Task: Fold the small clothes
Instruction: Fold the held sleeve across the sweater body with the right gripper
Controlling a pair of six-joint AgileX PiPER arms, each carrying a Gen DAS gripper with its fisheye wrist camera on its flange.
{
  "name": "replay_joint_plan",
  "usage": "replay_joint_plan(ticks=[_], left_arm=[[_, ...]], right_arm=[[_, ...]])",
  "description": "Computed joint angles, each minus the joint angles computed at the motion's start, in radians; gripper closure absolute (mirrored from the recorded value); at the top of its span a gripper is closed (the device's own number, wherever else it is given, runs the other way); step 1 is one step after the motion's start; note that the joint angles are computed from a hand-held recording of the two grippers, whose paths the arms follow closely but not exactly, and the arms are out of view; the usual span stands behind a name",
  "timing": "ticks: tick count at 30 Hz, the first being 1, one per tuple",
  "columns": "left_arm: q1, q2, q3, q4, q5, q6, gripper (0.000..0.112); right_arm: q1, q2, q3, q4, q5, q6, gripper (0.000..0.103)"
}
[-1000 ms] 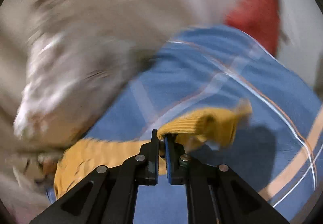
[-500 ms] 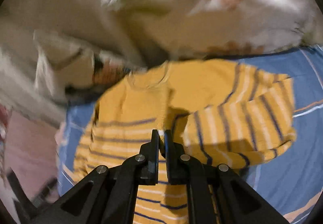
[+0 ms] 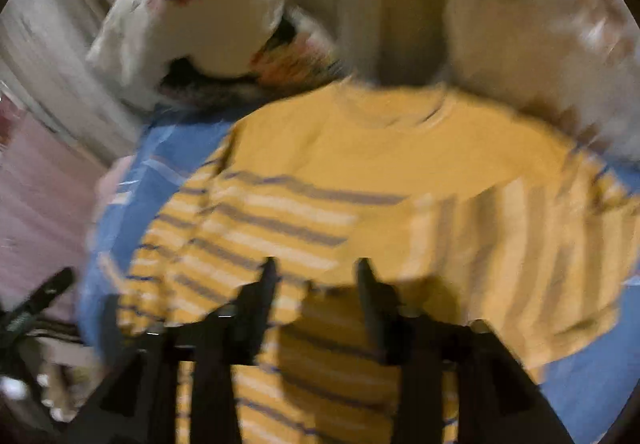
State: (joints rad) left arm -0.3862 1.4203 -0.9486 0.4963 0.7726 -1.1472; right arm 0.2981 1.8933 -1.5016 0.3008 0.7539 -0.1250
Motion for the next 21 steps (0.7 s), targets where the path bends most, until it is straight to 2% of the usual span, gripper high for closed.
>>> replay_joint_plan(ticks=[1,6,8,9,10,11,12,14,17,21], left_arm=[[0.019,-0.002,0.012,-0.015,-0.014,0.011,0.011],[0.067,-0.002,0.042,-0.076,-0.048,0.073,0.011],[0.073,-0.011,0.051,-0.074,-0.046,0.079,0.011],[0.078,-0.021,0.059,-0.067,-0.045,0.078,0.011],[0.084,-0.027,0.064,-0.063,-0.046,0.077,0.011],[0.092,-0.035,0.072,-0.06,-0.049,0.077,0.011],[0.108,-0.046,0.086,-0.061,-0.055,0.079,0.011],[0.142,-0.056,0.101,-0.079,-0.068,0.099,0.011],[0.185,-0.06,0.116,-0.104,-0.082,0.128,0.011],[0.217,-0.086,0.14,-0.105,-0.08,0.137,0.011]], right_arm=[[0.009,0.01,-0.018,-0.074,-0.003,0.058,0.034],[0.073,0.221,-0.222,-0.286,0.096,0.249,0.035],[0.101,0.296,-0.278,-0.396,0.134,0.352,0.041],[0.101,0.298,-0.268,-0.413,0.12,0.37,0.046],[0.096,0.285,-0.245,-0.415,0.094,0.381,0.067],[0.092,0.267,-0.232,-0.428,0.086,0.407,0.082],[0.083,0.255,-0.229,-0.425,0.09,0.416,0.092],[0.05,0.214,-0.218,-0.338,0.075,0.387,0.093],[0.054,0.208,-0.274,-0.286,0.088,0.374,0.094],[0.118,0.357,-0.552,-0.22,0.189,0.365,0.094]])
